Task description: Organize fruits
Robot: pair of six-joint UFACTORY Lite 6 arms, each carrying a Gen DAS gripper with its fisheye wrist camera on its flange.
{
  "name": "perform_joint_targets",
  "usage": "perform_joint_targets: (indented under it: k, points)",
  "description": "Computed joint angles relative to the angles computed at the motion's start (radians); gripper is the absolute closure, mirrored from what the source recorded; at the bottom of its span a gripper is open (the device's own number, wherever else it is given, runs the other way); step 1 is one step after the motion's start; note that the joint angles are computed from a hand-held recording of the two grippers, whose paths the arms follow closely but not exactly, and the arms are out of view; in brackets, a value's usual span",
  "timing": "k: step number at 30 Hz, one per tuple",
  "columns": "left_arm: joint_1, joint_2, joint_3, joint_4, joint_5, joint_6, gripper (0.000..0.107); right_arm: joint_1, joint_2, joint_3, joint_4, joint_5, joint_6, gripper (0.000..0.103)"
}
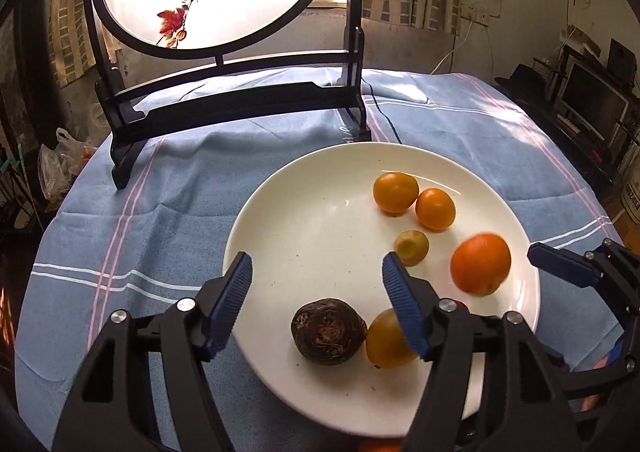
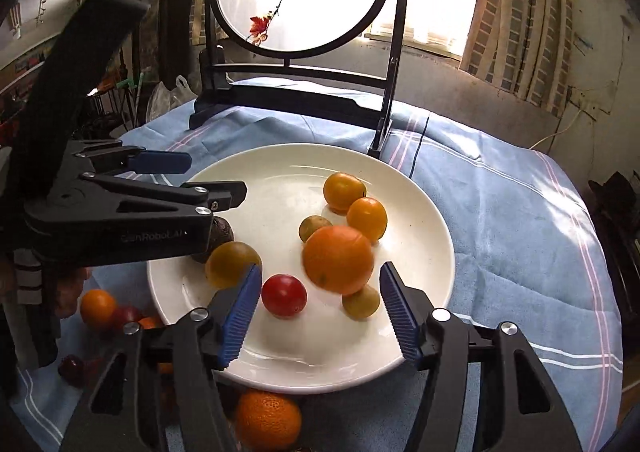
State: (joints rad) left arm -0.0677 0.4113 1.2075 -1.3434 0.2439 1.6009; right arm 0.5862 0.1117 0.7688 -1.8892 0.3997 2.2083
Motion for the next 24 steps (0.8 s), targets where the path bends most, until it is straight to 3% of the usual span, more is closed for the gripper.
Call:
perform_joint_targets:
  k: [4, 9, 13, 19, 22, 24]
  points:
    - [0.046, -0.061, -0.036, -0.003, 0.056, -0.006, 0.041, 0.015, -0.130, -0.091, -0.020, -0.049, 0.070, 0.041]
    - [0.093, -0.254, -0.236, -0.179, 0.099, 0.268, 0.035, 0.114, -0.314, -0.222, 0.052, -0.076, 0.080, 0.040]
    - [0.186, -0.425, -0.429, -0.194, 0.174, 0.437, 0.030, 0.264, -0.412, -0.311, 0.111, -0.063, 0.083, 0.036]
    - [0.522, -0.603, -0.669, -0.005, 0.416, 0.624, 0.023, 0.473, -0.292, -0.308, 0.203, 0.029, 0.039, 0.036]
    - [0.618, -0.622, -0.736, 0.067, 0.442, 0.709, 0.023, 0.482, -0.209, -0.275, 0.202, 0.016, 0.050, 0.037]
    - [0.638, -0.614, -0.769, 0.070, 0.427, 0.775, 0.023, 0.478, -0.171, -0.252, 0.205, 0.010, 0.046, 0.043]
